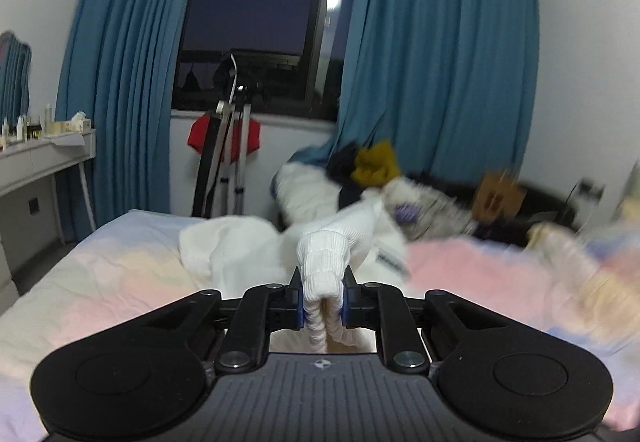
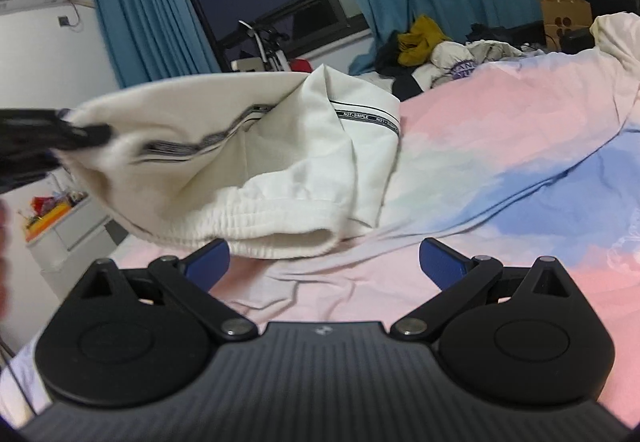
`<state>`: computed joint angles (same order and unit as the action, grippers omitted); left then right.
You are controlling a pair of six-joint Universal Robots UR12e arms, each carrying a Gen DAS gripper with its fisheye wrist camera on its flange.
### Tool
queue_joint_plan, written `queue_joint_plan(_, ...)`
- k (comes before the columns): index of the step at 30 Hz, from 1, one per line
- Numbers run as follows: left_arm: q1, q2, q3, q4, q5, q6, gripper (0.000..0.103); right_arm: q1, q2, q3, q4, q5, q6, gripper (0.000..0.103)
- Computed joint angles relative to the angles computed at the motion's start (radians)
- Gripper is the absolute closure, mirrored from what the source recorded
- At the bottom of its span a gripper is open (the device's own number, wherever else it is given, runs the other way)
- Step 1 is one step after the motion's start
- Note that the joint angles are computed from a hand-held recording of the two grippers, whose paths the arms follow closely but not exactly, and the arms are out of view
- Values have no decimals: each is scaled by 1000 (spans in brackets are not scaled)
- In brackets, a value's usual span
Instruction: Fold clothes
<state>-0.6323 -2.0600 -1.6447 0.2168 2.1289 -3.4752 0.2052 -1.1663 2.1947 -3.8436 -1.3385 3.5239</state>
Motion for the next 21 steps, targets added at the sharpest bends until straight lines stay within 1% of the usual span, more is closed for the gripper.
queue_joint_plan(3,-11,57,-76,104,-6,-54,87,-17,-5,12,-34,55,50,0)
queue_joint_plan(6,-10,93,-142,204,20,-115,87,-39,-8,24,-50,129,132,0)
queue_joint_plan(8,-3,102,-183,246,44,-158,87,-53,-5,28,-49,184,183,0)
queue_joint_plan(10,12,111,-227,277,43,-226,87,-68,1,26,-39,254,234,2)
queue_joint_plan(13,41,130,-282,257,29,-356,87,-69,0,16,46,319,256,10)
queue_joint_plan(15,58,139,-301,237,29,-387,86,-66,-3,7,131,358,257,24)
queue_joint_plan(19,94,160,-332,206,-4,-448,86,-54,-20,-12,387,425,223,26)
queue_joint_plan(21,109,168,-340,180,-18,-459,86,-51,-26,-10,427,447,221,26)
